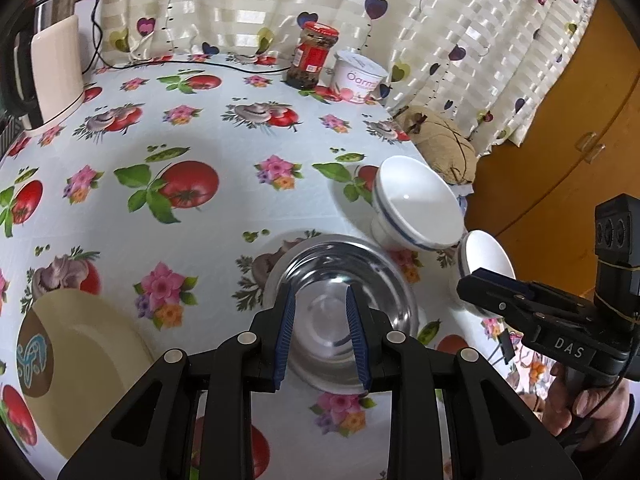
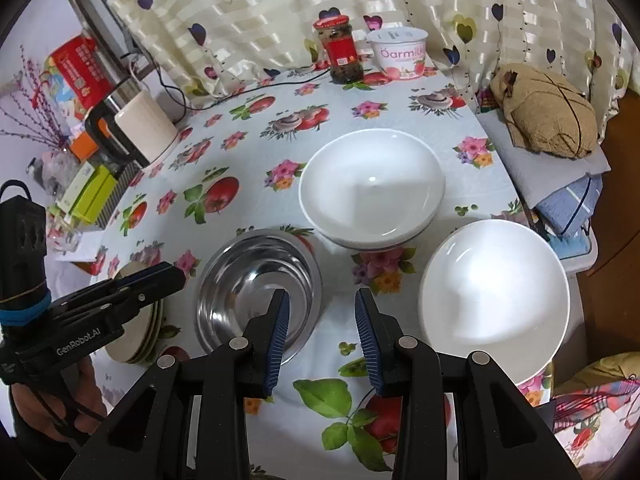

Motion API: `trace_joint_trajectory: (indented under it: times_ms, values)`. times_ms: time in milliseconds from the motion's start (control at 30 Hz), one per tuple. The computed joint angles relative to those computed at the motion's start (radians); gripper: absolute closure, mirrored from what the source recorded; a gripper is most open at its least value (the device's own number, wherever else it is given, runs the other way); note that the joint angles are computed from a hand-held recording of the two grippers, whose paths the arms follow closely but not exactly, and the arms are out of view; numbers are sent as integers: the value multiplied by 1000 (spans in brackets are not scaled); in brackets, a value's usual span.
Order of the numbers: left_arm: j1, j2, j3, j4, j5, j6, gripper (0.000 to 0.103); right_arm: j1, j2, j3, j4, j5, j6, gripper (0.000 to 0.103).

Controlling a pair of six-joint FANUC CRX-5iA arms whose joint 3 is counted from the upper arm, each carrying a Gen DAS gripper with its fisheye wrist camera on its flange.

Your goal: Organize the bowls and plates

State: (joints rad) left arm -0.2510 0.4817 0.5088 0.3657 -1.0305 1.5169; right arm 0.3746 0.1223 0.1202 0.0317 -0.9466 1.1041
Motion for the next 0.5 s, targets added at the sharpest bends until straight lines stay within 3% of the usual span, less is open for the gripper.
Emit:
trace_joint_trajectory:
  times_ms: [500]
  values:
    - [-27,86,147,4,-52,2,76,-31,2,15,15,14,1,69]
